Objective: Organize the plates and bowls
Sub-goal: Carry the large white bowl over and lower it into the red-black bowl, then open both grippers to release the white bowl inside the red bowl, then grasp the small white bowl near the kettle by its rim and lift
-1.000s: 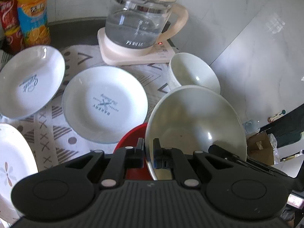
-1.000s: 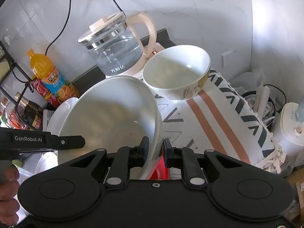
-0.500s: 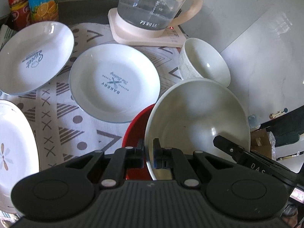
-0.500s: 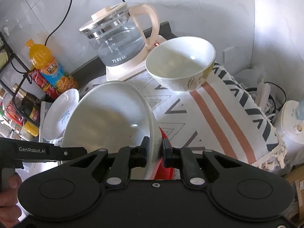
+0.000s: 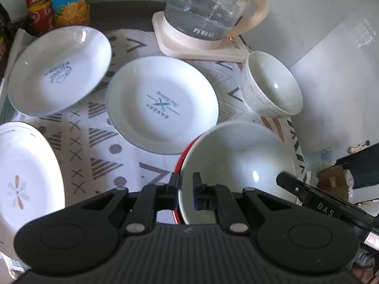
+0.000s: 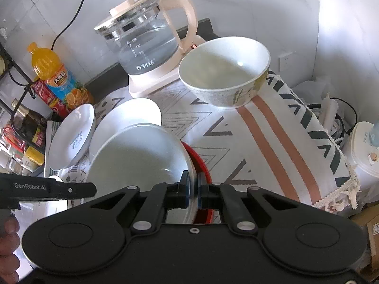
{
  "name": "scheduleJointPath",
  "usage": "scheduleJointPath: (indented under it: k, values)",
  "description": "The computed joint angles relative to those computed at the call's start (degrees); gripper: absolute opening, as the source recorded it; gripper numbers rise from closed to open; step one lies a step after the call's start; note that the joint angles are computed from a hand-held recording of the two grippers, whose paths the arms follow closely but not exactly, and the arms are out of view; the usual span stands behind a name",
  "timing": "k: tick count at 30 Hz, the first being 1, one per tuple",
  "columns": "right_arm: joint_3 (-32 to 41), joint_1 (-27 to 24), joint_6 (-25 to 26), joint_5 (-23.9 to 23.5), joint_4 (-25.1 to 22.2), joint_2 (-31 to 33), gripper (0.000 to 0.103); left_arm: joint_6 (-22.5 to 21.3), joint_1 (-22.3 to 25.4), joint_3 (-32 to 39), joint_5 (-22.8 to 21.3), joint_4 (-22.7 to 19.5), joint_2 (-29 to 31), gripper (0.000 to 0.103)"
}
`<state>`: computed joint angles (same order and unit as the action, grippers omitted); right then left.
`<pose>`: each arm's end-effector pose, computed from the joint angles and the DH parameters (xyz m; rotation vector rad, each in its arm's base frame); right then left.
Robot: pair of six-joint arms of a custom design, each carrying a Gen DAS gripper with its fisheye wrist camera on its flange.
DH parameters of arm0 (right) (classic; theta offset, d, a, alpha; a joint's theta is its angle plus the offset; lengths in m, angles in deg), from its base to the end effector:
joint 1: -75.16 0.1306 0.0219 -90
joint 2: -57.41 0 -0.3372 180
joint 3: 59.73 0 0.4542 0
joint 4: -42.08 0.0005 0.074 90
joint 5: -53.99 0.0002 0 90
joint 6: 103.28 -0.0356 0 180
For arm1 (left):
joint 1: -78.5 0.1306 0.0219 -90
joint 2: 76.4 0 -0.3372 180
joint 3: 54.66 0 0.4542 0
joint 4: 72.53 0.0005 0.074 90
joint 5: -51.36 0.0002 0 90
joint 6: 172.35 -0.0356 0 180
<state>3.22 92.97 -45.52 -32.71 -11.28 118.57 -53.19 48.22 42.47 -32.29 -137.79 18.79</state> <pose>0.3637 0.1142 0.3542 0.3380 2.4708 0.3026 0.4773 -0.2838 0.3840 0.0632 2.7548 -0.4566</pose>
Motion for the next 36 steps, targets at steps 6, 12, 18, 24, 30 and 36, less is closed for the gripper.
scheduleJointPath:
  k: [6, 12, 18, 24, 30, 36]
  values:
    - [0.62, -0.55, 0.03, -1.74, -0.37, 0.28, 0.017, -0.79, -0.32, 1.63, -0.79, -0.69, 0.59, 0.009]
    - [0.34, -1.05, 0.40, -2.34, 1.07, -1.96, 0.039, -1.25, -0.84, 3.30, -2.84, -0.64, 1.66, 0.030]
    - [0.23, -2.46, 0.55, -3.36, 2.13, -2.50, 0.058, -2.71, -1.19, 6.14, -3.95, -0.59, 3.72, 0.056]
    - [0.44, -4.12, 0.16, -2.75, 2.69, -2.26, 0.068, -3.70, -1.45, 9.53, -3.53, -0.96, 6.82, 0.060]
    - [0.49, -6.80, -0.13, -2.21, 3.51, -1.80, 0.070, -5.43, -1.81, 13.47, -2.39, -1.04, 10.40, 0.060]
    - [0.99, -9.33, -0.54, -2.00, 4.47, -0.25, 0.070, -6.63, -2.10, 18.01, -0.99, -0.65, 14.59, 0.060]
